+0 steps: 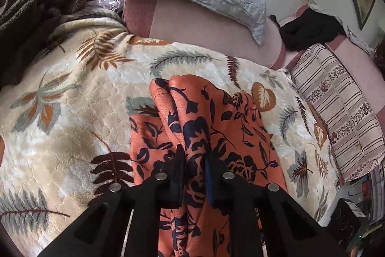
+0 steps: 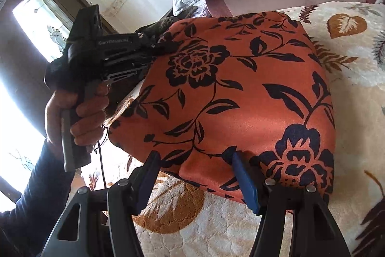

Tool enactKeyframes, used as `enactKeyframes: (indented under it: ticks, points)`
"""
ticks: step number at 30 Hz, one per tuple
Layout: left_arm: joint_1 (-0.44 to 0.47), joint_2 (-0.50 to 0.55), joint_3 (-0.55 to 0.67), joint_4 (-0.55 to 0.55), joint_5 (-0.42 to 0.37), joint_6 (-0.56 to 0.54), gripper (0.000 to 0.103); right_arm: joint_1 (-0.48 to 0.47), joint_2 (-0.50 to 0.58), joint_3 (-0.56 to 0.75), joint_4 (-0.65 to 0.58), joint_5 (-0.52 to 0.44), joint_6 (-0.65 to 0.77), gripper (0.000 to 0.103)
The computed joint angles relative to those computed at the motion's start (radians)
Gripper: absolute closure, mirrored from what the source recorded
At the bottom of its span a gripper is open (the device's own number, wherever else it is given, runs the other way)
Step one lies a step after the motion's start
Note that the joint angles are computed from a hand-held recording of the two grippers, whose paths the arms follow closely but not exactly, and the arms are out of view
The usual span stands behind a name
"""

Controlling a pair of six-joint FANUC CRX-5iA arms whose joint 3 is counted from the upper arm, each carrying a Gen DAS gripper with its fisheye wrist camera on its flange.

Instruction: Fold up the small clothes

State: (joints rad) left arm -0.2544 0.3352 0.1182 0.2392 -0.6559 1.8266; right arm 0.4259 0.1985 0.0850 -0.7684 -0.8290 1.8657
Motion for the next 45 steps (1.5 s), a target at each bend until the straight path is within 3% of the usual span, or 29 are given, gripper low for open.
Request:
enactKeyframes:
  ticks: [3, 7, 12, 15, 20, 25, 30, 33, 35, 37, 42, 43, 44, 45]
  points:
    - [0.032, 0.059, 0.006, 0.019, -0.045, 0.026, 0.088, 0.001, 0.003, 0.01, 0.004, -0.017, 0.0, 0.035]
    - [0.053, 0.041, -0.102, 0.169, 0.048, -0.073, 0.088, -0.001, -0.01, 0.007, 0.017, -0.02, 0.008, 0.034]
    - [0.049, 0.027, -0.115, 0.148, 0.05, -0.027, 0.083, -0.033, -0.013, 0.006, -0.004, -0.021, 0.003, 0.033]
    - [0.042, -0.003, -0.103, 0.065, 0.028, 0.07, 0.078, -0.061, -0.021, 0.004, -0.036, -0.028, 0.007, 0.033]
    - [-0.006, -0.128, -0.163, -0.064, 0.063, 0.167, 0.076, -0.12, -0.057, -0.041, -0.105, -0.035, 0.021, 0.031]
    - [-0.073, -0.072, -0.055, -0.306, -0.205, 0.412, 0.074, -0.181, -0.066, -0.068, -0.157, -0.049, -0.001, 0.031]
    - [-0.096, -0.134, -0.089, -0.38, -0.206, 0.539, 0.078, -0.266, -0.062, -0.067, -0.234, -0.097, -0.019, 0.028]
    - [-0.14, -0.158, -0.056, -0.445, -0.171, 0.553, 0.074, -0.304, -0.029, -0.033, -0.252, -0.13, -0.056, 0.019]
    - [-0.165, -0.139, -0.013, -0.454, -0.151, 0.523, 0.063, -0.329, 0.024, 0.015, -0.273, -0.172, -0.089, 0.018]
    - [-0.196, -0.095, 0.048, -0.496, -0.151, 0.516, 0.044, -0.357, 0.097, 0.08, -0.326, -0.236, -0.119, 0.019]
    - [-0.227, 0.065, 0.207, -0.572, -0.355, 0.567, 0.047, -0.348, 0.284, 0.271, -0.363, -0.383, -0.251, 0.019]
    - [-0.218, 0.061, 0.18, -0.558, -0.332, 0.578, 0.047, -0.331, 0.315, 0.312, -0.341, -0.413, -0.276, 0.026]
    - [-0.223, 0.042, 0.146, -0.585, -0.291, 0.609, 0.046, -0.299, 0.334, 0.351, -0.275, -0.428, -0.295, 0.064]
    - [-0.232, 0.035, 0.138, -0.608, -0.283, 0.617, 0.046, -0.253, 0.321, 0.358, -0.169, -0.4, -0.31, 0.064]
